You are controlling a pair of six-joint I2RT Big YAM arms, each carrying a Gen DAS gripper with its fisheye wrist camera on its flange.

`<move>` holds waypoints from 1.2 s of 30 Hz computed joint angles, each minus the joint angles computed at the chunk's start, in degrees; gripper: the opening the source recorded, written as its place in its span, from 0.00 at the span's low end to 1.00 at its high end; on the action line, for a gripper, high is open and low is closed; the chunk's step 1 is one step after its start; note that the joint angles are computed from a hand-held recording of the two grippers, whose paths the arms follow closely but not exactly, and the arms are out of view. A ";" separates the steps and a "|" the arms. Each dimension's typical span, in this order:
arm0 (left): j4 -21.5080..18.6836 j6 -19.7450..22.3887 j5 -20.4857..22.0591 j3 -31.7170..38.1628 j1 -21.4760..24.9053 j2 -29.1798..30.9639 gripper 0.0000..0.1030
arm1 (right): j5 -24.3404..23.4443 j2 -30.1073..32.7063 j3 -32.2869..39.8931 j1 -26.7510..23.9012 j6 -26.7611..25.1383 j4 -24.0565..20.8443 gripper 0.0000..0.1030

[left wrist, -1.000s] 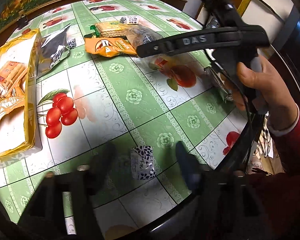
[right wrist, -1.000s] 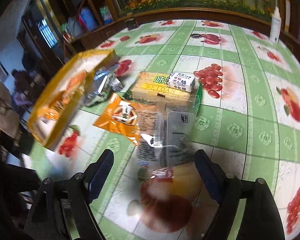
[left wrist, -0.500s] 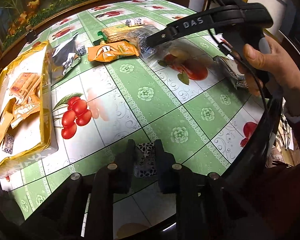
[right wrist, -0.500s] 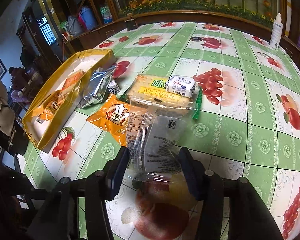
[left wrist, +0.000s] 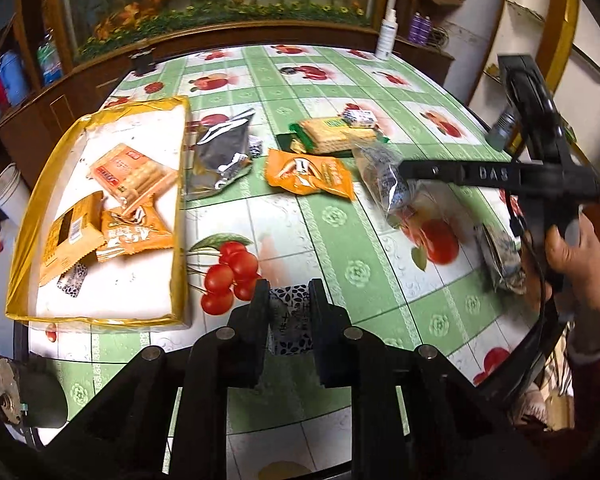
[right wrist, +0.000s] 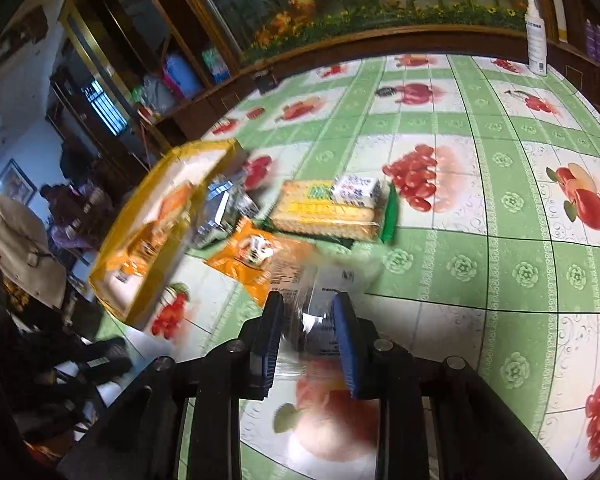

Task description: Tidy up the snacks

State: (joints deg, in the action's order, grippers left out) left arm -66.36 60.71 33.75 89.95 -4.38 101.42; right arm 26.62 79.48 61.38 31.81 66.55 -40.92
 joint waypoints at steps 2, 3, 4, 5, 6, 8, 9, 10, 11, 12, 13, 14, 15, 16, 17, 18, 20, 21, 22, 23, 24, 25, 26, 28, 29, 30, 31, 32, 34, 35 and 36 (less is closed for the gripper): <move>0.20 -1.30 0.04 0.37 0.08 0.27 0.16 | -1.15 0.80 0.53 -0.15 0.23 -0.54 0.57; 0.23 -1.87 0.02 0.62 0.02 0.46 0.16 | -0.53 1.40 1.20 0.12 0.70 -1.27 0.65; 0.33 -2.47 -0.03 0.86 -0.19 0.72 0.16 | 1.30 2.83 3.08 0.52 1.53 -4.31 0.79; 0.92 -3.31 -0.24 0.71 -0.33 0.53 0.16 | 2.19 4.29 4.99 0.53 1.59 -7.34 0.85; 1.36 -3.71 -0.31 0.60 -0.33 0.40 0.16 | 2.95 6.09 7.23 0.31 1.45 -10.24 0.85; 0.97 -4.11 0.05 0.80 -0.19 0.28 0.16 | 2.20 8.13 9.22 -0.84 0.02 -10.86 0.84; 1.48 -4.90 0.05 0.85 -0.22 0.17 0.16 | 1.59 9.67 10.71 -1.41 -0.50 -12.46 0.84; 2.69 -5.91 0.03 0.62 -0.21 -0.13 0.16 | 0.66 11.65 12.44 -2.07 -1.19 -14.50 0.81; 3.41 -6.56 0.10 0.56 -0.14 -0.28 0.16 | -0.66 12.19 12.40 -2.51 -1.95 -13.81 0.68; 4.37 -7.77 0.18 0.61 -0.02 -0.39 0.16 | -1.59 12.15 11.72 -2.77 -1.80 -12.66 0.57; 5.19 -8.76 0.13 0.66 0.05 -0.47 0.16 | -0.66 11.52 10.82 -2.49 -1.91 -11.41 0.54; 6.59 -10.30 0.05 0.61 0.14 -0.61 0.16 | -1.18 10.47 9.48 -2.43 -1.87 -9.66 0.53; 7.72 -11.56 -0.17 0.67 0.20 -0.65 0.16 | -1.68 8.98 7.57 -2.32 -1.62 -6.85 0.52; 9.01 -12.81 -0.54 0.57 0.23 -0.78 0.16 | -1.88 7.76 6.07 -2.16 -1.11 -4.62 0.52; 10.81 -14.32 -1.01 0.25 0.22 -1.08 0.16 | -1.80 6.14 4.29 -1.88 -0.39 -2.22 0.52; 11.84 -15.35 -1.20 0.12 0.23 -1.23 0.16 | -1.21 4.54 2.76 -1.48 0.53 -0.15 0.52; 13.73 -17.36 -1.80 -0.04 0.17 -1.44 0.16 | -0.90 2.23 1.06 -1.02 1.00 3.32 0.52; 14.83 -18.14 -2.12 -0.34 0.11 -1.66 0.16 | -0.55 1.20 0.47 -0.74 0.82 5.04 0.52; 15.83 -18.78 -2.40 -0.68 0.06 -1.90 0.16 | -0.44 0.68 0.44 -0.67 0.32 6.12 0.51; 16.56 -19.34 -2.69 -0.80 0.03 -2.02 0.16 | -0.31 0.15 0.51 -0.59 -0.17 7.25 0.51; 17.28 -20.01 -3.07 -0.89 -0.01 -2.09 0.16 | -0.07 -0.07 0.84 -0.52 -0.58 7.96 0.51; 17.73 -20.46 -3.17 -0.89 0.05 -2.09 0.16 | 0.02 -0.27 1.04 -0.43 -1.42 9.26 0.51; 17.95 -20.76 -3.20 -0.82 0.11 -2.02 0.16 | -0.23 -0.29 1.32 -0.44 -2.03 10.35 0.51; 18.81 -21.56 -3.78 -0.77 0.17 -1.95 0.16 | -0.77 -0.08 1.93 -0.39 -3.17 12.41 0.51; 19.37 -21.88 -4.14 -0.78 0.18 -1.90 0.16 | -1.09 0.17 2.35 -0.34 -3.84 13.40 0.51; 19.47 -22.18 -4.36 -0.61 0.18 -1.75 0.16 | -1.38 0.57 3.01 -0.30 -4.09 13.47 0.51; 19.48 -22.43 -4.51 -0.34 0.21 -1.55 0.16 | -1.94 1.00 3.53 -0.38 -4.77 14.43 0.51; 19.94 -22.86 -4.74 -0.19 0.25 -1.38 0.16 | -2.34 1.21 3.72 -0.36 -5.18 15.38 0.51; 21.21 -23.68 -5.40 -0.39 0.29 -1.42 0.16 | -3.18 2.12 4.83 -0.46 -5.91 16.06 0.51; 21.71 -24.16 -5.80 -0.27 0.29 -1.27 0.16 | -3.61 2.75 5.52 -0.54 -6.52 16.54 0.51; 22.07 -24.58 -6.06 -0.03 0.33 -1.05 0.16 | -4.02 3.32 6.17 -0.62 -6.93 16.80 0.51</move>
